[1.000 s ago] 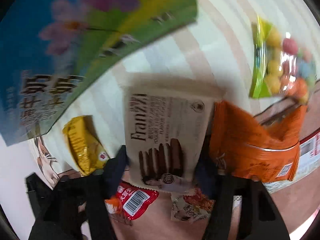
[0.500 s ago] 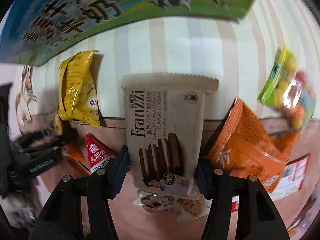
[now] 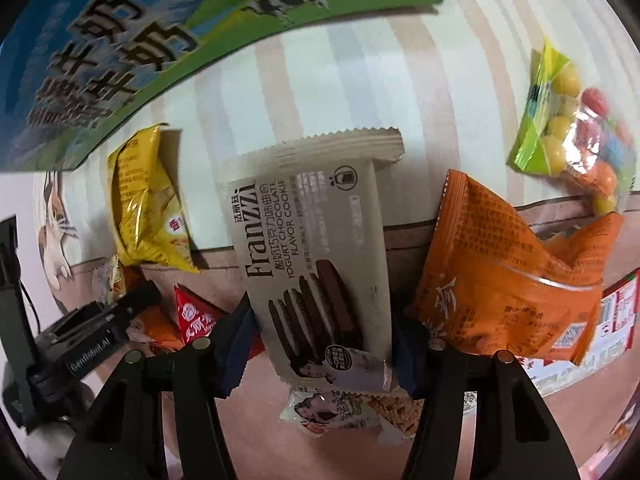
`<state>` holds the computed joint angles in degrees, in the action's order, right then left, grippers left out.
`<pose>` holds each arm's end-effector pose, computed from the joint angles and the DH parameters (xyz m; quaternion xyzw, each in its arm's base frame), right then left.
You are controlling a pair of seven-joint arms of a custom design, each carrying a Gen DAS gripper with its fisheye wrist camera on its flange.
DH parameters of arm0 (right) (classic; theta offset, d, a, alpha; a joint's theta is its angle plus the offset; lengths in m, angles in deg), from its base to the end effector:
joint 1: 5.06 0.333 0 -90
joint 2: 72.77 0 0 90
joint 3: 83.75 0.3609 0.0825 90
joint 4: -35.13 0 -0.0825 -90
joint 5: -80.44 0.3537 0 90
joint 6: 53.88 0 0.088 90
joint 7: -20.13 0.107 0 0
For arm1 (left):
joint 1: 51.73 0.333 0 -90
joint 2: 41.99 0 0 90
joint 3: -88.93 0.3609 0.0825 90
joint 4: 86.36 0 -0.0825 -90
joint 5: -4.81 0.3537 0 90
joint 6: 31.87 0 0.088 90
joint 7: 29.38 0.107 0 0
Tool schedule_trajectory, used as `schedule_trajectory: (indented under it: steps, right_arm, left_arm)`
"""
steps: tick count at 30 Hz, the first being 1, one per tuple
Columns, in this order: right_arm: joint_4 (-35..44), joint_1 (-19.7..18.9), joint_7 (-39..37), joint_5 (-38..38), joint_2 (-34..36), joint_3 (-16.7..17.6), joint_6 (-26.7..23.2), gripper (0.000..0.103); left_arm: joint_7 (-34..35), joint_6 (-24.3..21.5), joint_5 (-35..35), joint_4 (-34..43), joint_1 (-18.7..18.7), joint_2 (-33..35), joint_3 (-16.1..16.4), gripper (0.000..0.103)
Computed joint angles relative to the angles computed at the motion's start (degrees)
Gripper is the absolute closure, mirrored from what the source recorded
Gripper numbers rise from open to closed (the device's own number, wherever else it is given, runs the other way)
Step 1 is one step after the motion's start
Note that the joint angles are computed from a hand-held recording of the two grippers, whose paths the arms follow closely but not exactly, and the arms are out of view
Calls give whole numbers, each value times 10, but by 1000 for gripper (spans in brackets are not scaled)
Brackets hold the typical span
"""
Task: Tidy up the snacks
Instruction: 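Carry both packets into the box and open both tools to release them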
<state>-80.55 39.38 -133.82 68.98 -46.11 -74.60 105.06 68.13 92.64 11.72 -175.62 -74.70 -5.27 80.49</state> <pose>0.3753 0.5079 0.3149 -0.3060 0.9402 0.0837 0.1242 0.6115 -0.3449 0.3262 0.4124 -0.9109 -0.0102 0.0003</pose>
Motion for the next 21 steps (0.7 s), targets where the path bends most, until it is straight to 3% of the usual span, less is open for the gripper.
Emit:
schedule_trajectory:
  steps: [7,14,17,21]
  right_arm:
    - [-8,36,40,-44,-28,-22,11,42]
    - [-21,60,116,-148,-103,-38,-12,42]
    - [-12,57,141,-205,-144,-37,-49,42]
    - [-15,27,144,-254,-205,-29,-96,42]
  left_arm:
    - [16,11,-36,-66,23,-66,-18,55]
    - [85,-14,-139,-83,67,-151,-51,55]
    - [112,-32,-185,-38,76,-162,-60,55]
    - [116,-85,-200,108,59,-113,-64,55]
